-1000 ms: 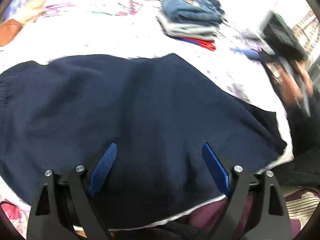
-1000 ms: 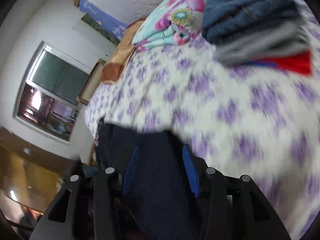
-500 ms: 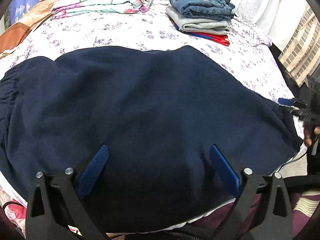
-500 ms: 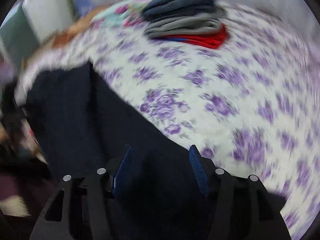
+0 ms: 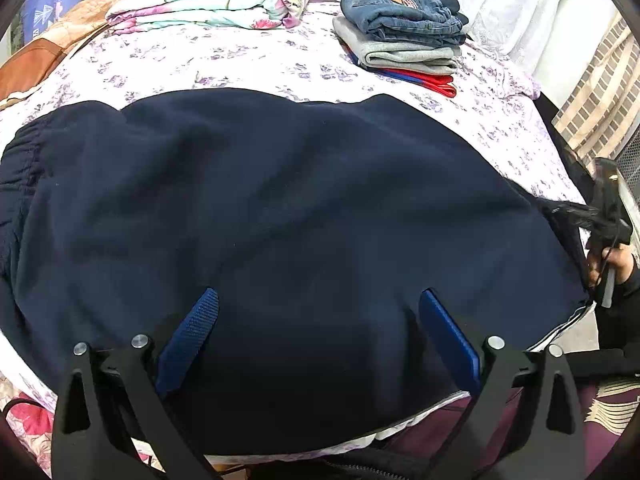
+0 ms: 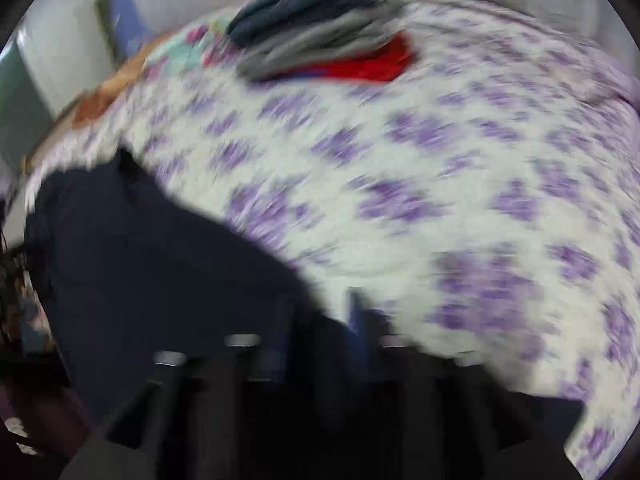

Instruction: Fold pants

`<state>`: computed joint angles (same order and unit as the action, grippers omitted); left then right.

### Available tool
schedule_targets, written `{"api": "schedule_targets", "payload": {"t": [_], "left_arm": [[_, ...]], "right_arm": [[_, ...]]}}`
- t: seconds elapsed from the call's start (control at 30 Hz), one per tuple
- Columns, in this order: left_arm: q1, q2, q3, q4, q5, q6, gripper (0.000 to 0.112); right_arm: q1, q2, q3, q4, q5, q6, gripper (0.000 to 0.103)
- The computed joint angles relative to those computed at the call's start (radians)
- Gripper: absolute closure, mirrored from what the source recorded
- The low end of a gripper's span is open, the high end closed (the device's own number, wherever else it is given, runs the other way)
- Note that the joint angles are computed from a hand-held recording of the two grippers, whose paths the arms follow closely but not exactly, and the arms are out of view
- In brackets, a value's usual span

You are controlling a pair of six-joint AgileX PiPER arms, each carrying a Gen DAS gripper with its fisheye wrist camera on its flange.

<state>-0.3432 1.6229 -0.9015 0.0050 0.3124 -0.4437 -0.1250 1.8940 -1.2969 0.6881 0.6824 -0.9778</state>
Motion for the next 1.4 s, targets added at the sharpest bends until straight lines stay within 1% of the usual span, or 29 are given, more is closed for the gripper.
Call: {"api": "schedule_targets", "payload": {"t": [0.03,0.07,0.13,0.17,0.2,0.23,0.27,0.3,0.33,0.37,0.4,0.43,0.5,0.63,0.7,0.73,0.8,0.83,0.87,0.9,0.97,1.0,1.07,1.13,1.2,1.27,1.33,1.37,1.4], "left_arm": [[0.003,-0.011,0.008,0.019,0.004,-0.020,0.014],[0.008,-0.026,0.021,0.038,0.008,-0.041,0.014],[0.038,-0.066,0.060,0.035,0.010,-0.044,0.015],[0.052,-0.087,0.084,0.015,0.006,-0.023,0.015],[0.058,-0.098,0.099,0.019,0.004,-0.025,0.016],[0.058,-0.105,0.112,0.038,0.001,-0.040,0.020],[0.047,-0.110,0.122,0.097,0.007,-0.088,0.021],[0.033,-0.112,0.126,0.169,0.015,-0.150,0.022],[0.017,-0.110,0.129,0.235,0.023,-0.205,0.023],[0.000,-0.109,0.133,0.300,0.030,-0.254,0.023],[-0.014,-0.110,0.140,0.358,0.032,-0.296,0.023],[-0.018,-0.115,0.148,0.383,0.030,-0.315,0.023],[-0.020,-0.129,0.157,0.408,0.034,-0.353,0.023],[-0.027,-0.175,0.181,0.476,0.034,-0.505,0.024],[-0.018,-0.226,0.213,0.479,-0.005,-0.550,0.024],[0.004,-0.274,0.239,0.432,-0.036,-0.517,0.024],[0.068,-0.361,0.289,0.245,-0.099,-0.349,0.024],[0.105,-0.408,0.317,0.145,-0.124,-0.264,0.024],[0.144,-0.457,0.344,0.045,-0.140,-0.183,0.023],[0.199,-0.517,0.369,-0.055,-0.137,-0.111,0.023],[0.303,-0.602,0.401,-0.255,-0.093,0.053,0.022],[0.380,-0.642,0.409,-0.355,-0.042,0.145,0.022],[0.535,-0.676,0.423,-0.544,0.048,0.345,0.022],[0.664,-0.670,0.432,-0.709,0.119,0.545,0.022],[0.690,-0.631,0.430,-0.830,0.141,0.673,0.022],[0.639,-0.573,0.409,-0.867,0.103,0.709,0.022],[0.560,-0.498,0.381,-0.813,0.039,0.647,0.023],[0.552,-0.454,0.370,-0.836,0.017,0.661,0.023],[0.560,-0.426,0.368,-0.899,0.014,0.715,0.023]], "right_arm": [[-0.030,-0.018,0.002,0.031,0.003,-0.003,0.048],[-0.097,-0.060,0.028,0.102,0.032,-0.037,0.048],[-0.240,-0.129,0.083,0.240,0.175,-0.145,0.048],[-0.295,-0.162,0.128,0.278,0.236,-0.209,0.047],[-0.325,-0.188,0.167,0.276,0.264,-0.242,0.045],[-0.349,-0.229,0.234,0.235,0.261,-0.259,0.043],[-0.343,-0.251,0.271,0.171,0.222,-0.236,0.042],[-0.347,-0.245,0.337,0.130,0.149,-0.225,0.042],[-0.370,-0.216,0.376,0.129,0.116,-0.243,0.044],[-0.425,-0.209,0.406,0.168,0.122,-0.298,0.046],[-0.492,-0.213,0.437,0.247,0.169,-0.393,0.046],[-0.533,-0.208,0.457,0.291,0.192,-0.447,0.046],[-0.636,-0.240,0.510,0.367,0.276,-0.553,0.045],[-0.771,-0.307,0.589,0.445,0.313,-0.669,0.045],[-0.841,-0.302,0.586,0.463,0.362,-0.663,0.045],[-0.854,-0.297,0.583,0.459,0.373,-0.662,0.045],[-0.865,-0.286,0.585,0.472,0.370,-0.668,0.045],[-0.871,-0.278,0.584,0.478,0.387,-0.669,0.045],[-0.874,-0.269,0.589,0.491,0.398,-0.675,0.045],[-0.876,-0.262,0.592,0.509,0.411,-0.679,0.045],[-0.856,-0.260,0.613,0.566,0.437,-0.700,0.043],[-0.846,-0.267,0.626,0.590,0.446,-0.714,0.042],[-0.805,-0.280,0.653,0.646,0.471,-0.753,0.038],[-0.761,-0.284,0.659,0.665,0.484,-0.762,0.036],[-0.699,-0.282,0.654,0.676,0.462,-0.746,0.036],[-0.658,-0.273,0.650,0.684,0.444,-0.728,0.036],[-0.635,-0.264,0.657,0.692,0.432,-0.722,0.036],[-0.630,-0.264,0.665,0.696,0.430,-0.725,0.036],[-0.628,-0.261,0.672,0.698,0.429,-0.726,0.036]]}}
